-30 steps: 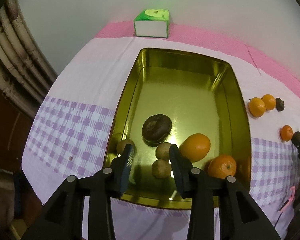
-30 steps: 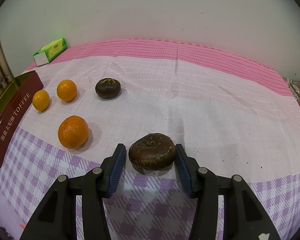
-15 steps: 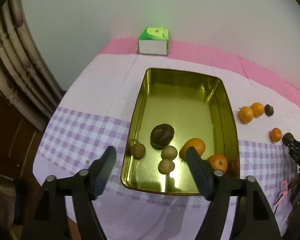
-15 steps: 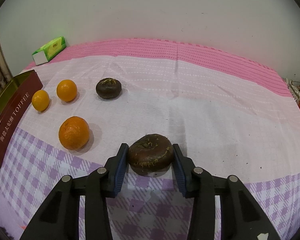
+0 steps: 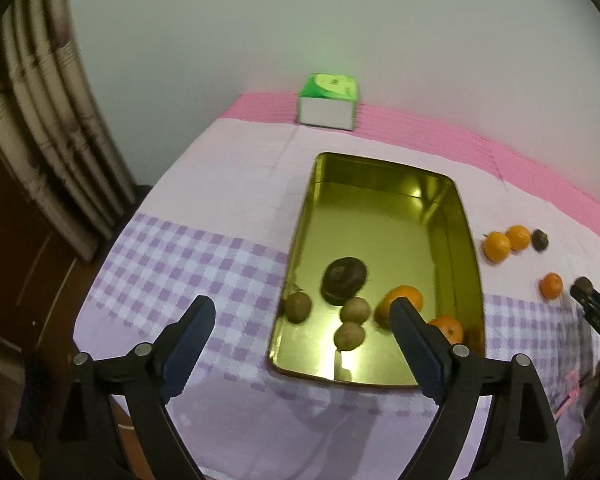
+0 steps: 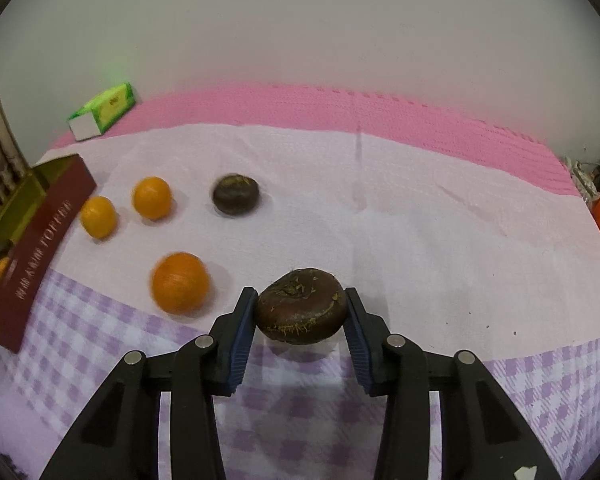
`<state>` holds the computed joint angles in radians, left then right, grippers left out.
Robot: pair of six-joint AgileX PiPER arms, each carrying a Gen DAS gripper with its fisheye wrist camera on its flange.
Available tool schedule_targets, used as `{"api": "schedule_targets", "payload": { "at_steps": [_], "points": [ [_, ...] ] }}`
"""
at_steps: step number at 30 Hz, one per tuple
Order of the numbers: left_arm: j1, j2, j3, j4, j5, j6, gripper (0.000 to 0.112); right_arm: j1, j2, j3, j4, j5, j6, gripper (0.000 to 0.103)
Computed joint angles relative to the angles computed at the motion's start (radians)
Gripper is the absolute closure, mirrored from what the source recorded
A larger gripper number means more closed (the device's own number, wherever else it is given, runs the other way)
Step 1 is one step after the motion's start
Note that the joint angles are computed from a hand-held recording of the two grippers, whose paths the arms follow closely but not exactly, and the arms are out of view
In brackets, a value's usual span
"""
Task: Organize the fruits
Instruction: 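Carry the passion fruit over the tray and release it with the right gripper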
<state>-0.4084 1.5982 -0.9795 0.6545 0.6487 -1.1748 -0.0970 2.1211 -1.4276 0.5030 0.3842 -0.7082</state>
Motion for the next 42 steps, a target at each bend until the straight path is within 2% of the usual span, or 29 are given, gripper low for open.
{"api": "schedule_targets", "payload": {
  "at_steps": [6, 17, 27, 42],
  "points": [
    [0.022, -0.013, 0.023, 0.035, 0.011, -0.073, 0.023, 0.058, -0.062, 0.02, 0.086, 0.045, -0.07, 0.063],
    [0.036, -0.011, 0.029, 0.05, 0.026, -0.113, 0.022, 0.29, -0.122, 0.017, 0.228, 0.126, -0.188, 0.063],
    [0.058, -0.012, 0.036, 0.042, 0.027, -0.133, 0.022, 0.445, 0.0, -0.153, 0.098, 0.166, -0.039, 0.063],
    [0.074, -0.005, 0.036, 0.018, 0.018, -0.114, 0.022, 0.503, 0.087, -0.245, -0.037, 0.179, 0.069, 0.063]
  ]
}}
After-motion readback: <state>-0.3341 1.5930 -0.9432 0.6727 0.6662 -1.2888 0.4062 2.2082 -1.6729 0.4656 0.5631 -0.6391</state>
